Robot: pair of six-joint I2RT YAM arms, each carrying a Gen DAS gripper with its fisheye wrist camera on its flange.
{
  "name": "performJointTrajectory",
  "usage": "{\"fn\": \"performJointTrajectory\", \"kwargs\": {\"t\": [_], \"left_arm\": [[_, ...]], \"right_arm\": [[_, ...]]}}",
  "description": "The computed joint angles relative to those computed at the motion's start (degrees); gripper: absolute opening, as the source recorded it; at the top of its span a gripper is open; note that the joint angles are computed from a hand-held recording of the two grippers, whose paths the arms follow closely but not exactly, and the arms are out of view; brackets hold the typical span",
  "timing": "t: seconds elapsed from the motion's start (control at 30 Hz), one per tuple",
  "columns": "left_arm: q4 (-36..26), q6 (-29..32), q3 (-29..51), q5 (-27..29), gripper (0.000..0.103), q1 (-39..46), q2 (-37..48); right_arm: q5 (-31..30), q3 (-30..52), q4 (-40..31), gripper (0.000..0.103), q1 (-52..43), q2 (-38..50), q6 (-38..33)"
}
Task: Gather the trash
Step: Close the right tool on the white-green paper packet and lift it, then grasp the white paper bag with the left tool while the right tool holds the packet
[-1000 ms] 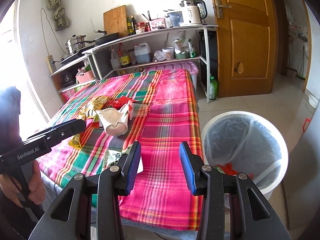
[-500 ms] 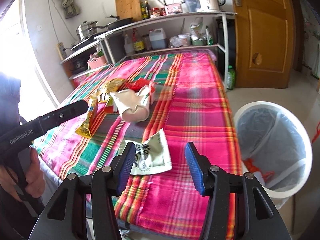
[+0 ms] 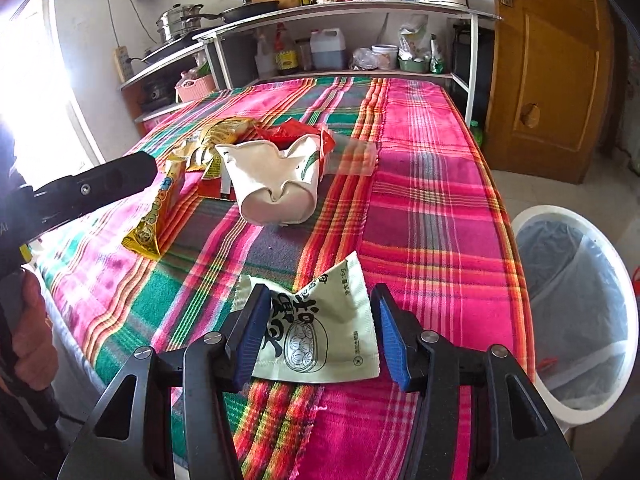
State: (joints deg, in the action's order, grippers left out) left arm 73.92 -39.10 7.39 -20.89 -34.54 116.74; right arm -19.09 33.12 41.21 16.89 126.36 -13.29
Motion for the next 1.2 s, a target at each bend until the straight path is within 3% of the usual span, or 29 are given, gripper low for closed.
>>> {"fn": "performJointTrajectory", "kwargs": {"t": [0.17,0.33,0.53,0.93,1.13,1.2], "left_arm": [[-0.7,0.7,1.5,1.9,0.048,1.6,0.7],[-2.3,1.2,3.8,3.8,0.05,2.6,1.6],[-6.9,0.4,7.7,6.9,0.051,4.3,2.4],[-16.3,-2.6,17.0,9.1,0.05,5.9,4.6],[-19.4,-2.4,18.8,7.8,0.024,5.1,5.1],[-19.6,-2.3,18.5,7.4,0.024,4.7,4.8]], "right_arm": [[-0.8,0.1,0.3,0.032,-0.9,-0.1,0.3],[-2.2,-0.8,0.9,0.024,-1.9,-0.7,0.0],[-4.6,-1.7,1.0,0.017,-5.0,-2.0,-0.1],[-7.1,-2.5,1.3,0.016,-9.5,-3.4,-0.8],[-8.2,-2.2,0.5,0.016,-11.7,-3.7,-1.1],[-8.4,-2.3,0.5,0.016,-12.2,-3.9,-1.1]]}}
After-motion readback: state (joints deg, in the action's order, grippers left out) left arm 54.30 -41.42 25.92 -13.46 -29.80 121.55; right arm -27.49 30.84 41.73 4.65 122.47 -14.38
